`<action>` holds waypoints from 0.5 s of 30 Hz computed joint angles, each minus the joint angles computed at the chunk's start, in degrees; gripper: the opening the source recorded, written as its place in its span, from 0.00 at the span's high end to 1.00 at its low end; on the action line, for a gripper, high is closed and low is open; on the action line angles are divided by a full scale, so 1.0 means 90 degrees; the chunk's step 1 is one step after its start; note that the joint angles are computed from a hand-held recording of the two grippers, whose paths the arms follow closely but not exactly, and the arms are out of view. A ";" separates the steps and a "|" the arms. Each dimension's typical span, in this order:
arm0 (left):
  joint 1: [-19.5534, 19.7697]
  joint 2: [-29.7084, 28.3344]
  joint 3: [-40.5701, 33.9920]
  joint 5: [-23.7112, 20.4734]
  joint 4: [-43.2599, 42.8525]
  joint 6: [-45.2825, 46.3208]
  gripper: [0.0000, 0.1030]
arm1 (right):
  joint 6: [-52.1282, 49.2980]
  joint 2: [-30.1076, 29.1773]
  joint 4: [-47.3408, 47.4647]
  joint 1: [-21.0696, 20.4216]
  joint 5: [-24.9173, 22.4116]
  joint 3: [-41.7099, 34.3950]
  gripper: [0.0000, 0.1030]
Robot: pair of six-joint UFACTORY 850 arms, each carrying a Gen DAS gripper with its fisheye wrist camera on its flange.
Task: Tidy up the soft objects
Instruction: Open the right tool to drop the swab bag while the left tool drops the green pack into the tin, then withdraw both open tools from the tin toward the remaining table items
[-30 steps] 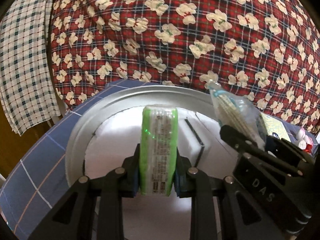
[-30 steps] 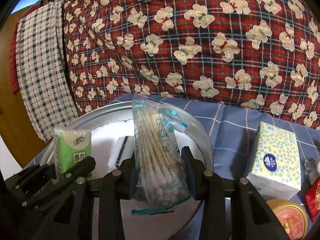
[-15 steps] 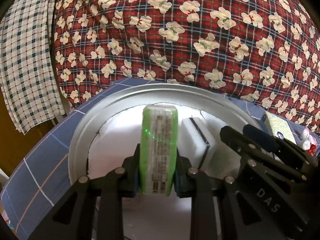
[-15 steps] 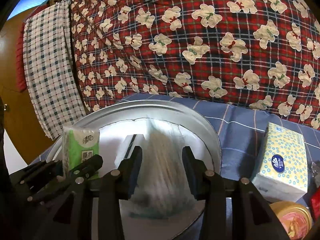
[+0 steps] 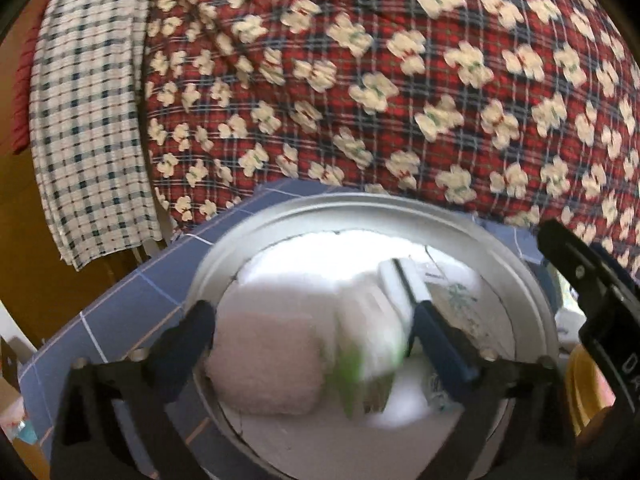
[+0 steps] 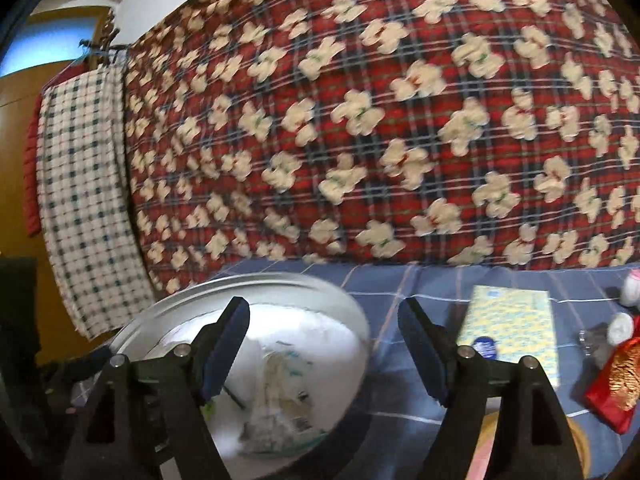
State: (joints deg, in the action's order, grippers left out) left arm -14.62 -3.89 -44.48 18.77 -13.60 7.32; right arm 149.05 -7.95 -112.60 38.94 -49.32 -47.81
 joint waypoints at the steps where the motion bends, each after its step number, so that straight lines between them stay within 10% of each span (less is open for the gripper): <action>1: 0.0002 -0.0007 -0.0010 -0.0003 -0.0108 0.0062 0.00 | 0.0026 0.0013 0.0044 -0.0003 -0.0033 0.0013 0.23; 15: -0.0128 0.0096 0.0133 0.0267 -0.0781 0.0667 0.00 | -0.0575 -0.0063 0.0259 0.0319 -0.0963 0.0070 0.23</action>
